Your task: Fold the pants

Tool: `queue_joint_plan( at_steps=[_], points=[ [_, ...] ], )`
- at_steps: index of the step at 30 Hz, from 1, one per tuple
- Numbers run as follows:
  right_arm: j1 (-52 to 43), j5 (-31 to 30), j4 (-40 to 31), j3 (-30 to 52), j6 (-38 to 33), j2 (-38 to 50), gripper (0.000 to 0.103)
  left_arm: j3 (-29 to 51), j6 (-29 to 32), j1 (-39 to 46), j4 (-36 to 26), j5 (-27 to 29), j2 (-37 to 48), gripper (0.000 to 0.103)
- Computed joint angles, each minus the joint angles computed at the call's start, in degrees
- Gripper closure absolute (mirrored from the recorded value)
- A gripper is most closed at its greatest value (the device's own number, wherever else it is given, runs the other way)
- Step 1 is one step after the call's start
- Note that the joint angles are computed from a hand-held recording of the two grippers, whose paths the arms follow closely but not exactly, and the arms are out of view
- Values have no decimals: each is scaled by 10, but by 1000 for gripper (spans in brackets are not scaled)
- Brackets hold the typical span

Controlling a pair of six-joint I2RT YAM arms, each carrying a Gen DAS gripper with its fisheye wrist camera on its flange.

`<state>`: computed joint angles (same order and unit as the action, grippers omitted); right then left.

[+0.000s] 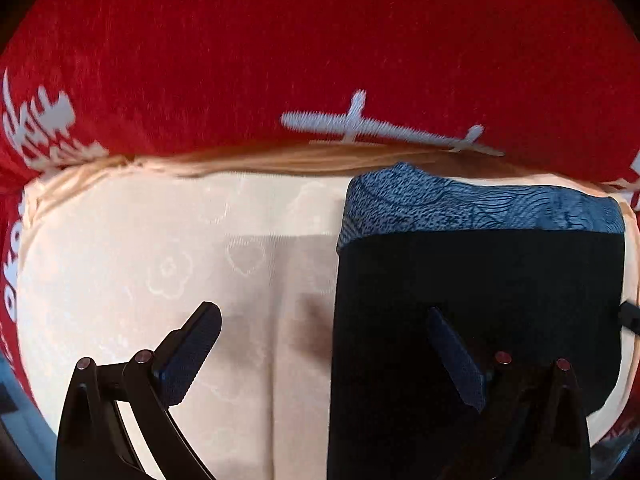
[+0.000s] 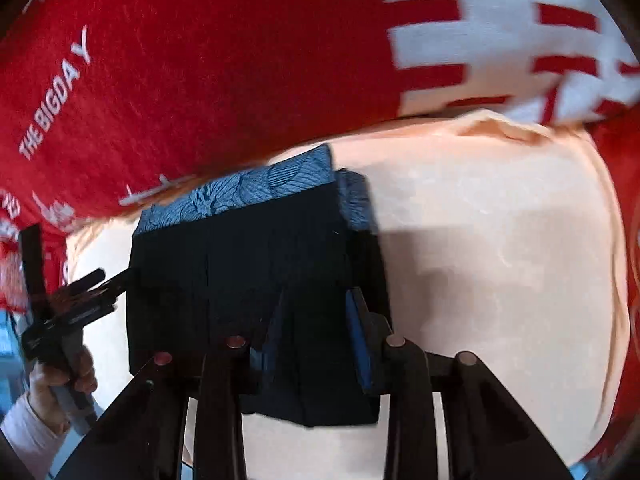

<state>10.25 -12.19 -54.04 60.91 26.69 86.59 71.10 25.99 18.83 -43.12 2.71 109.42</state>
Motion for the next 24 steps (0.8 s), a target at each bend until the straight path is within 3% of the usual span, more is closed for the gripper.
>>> queue_joint_plan(
  at_steps=[3, 8, 13, 18, 24],
  points=[
    [17, 14, 6, -19, -23, 28, 69, -25, 0, 15, 15, 16, -13, 0],
    [11, -2, 41, -63, -29, -3, 69, -40, 7, 9, 25, 3, -28, 0],
    [-2, -28, 18, -65, -28, -19, 68, 7, -6, 1, -26, -4, -5, 0],
    [-30, -56, -2, -98, -26, -65, 59, 13, -10, 2, -34, -4, -1, 0],
    [-68, -88, -7, -119, -31, -86, 52, 69, -1, 35, -98, 42, 29, 0]
  ],
)
